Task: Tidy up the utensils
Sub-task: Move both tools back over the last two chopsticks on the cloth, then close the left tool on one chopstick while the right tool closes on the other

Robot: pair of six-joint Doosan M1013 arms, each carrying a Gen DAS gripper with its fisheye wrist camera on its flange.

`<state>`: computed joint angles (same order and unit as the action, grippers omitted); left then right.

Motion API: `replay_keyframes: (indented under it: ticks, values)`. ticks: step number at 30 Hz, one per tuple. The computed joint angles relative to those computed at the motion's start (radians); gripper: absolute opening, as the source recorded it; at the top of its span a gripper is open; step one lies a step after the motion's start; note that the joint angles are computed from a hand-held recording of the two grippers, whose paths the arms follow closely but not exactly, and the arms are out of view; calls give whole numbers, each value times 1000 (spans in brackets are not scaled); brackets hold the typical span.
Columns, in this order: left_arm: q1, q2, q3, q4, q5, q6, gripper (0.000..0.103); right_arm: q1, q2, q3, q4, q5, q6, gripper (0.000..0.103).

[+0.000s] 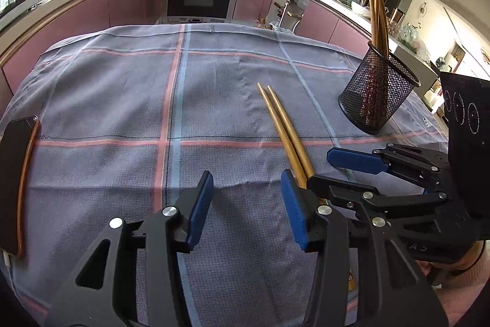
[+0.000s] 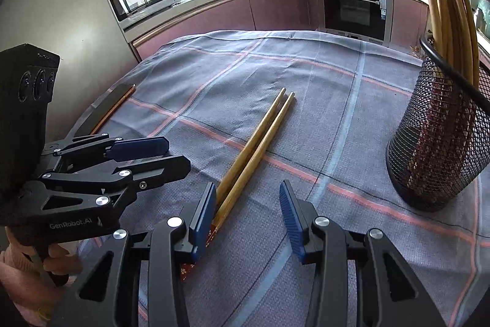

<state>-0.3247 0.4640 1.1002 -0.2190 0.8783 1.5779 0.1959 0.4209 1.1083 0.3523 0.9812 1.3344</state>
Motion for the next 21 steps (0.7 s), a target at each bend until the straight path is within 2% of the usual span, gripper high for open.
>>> replay_keyframes:
  ticks: [7,9,21]
  values:
    - [1,2,0,-22,2,19,49,3,3,-7,-46,3,27,41]
    - [1,3,-1,-26,4,26,49,2,1,-5,-55,4,30,37]
    - [-19,15,-19,-51,30,103,47,-32,-24,24,-57,15,58,33]
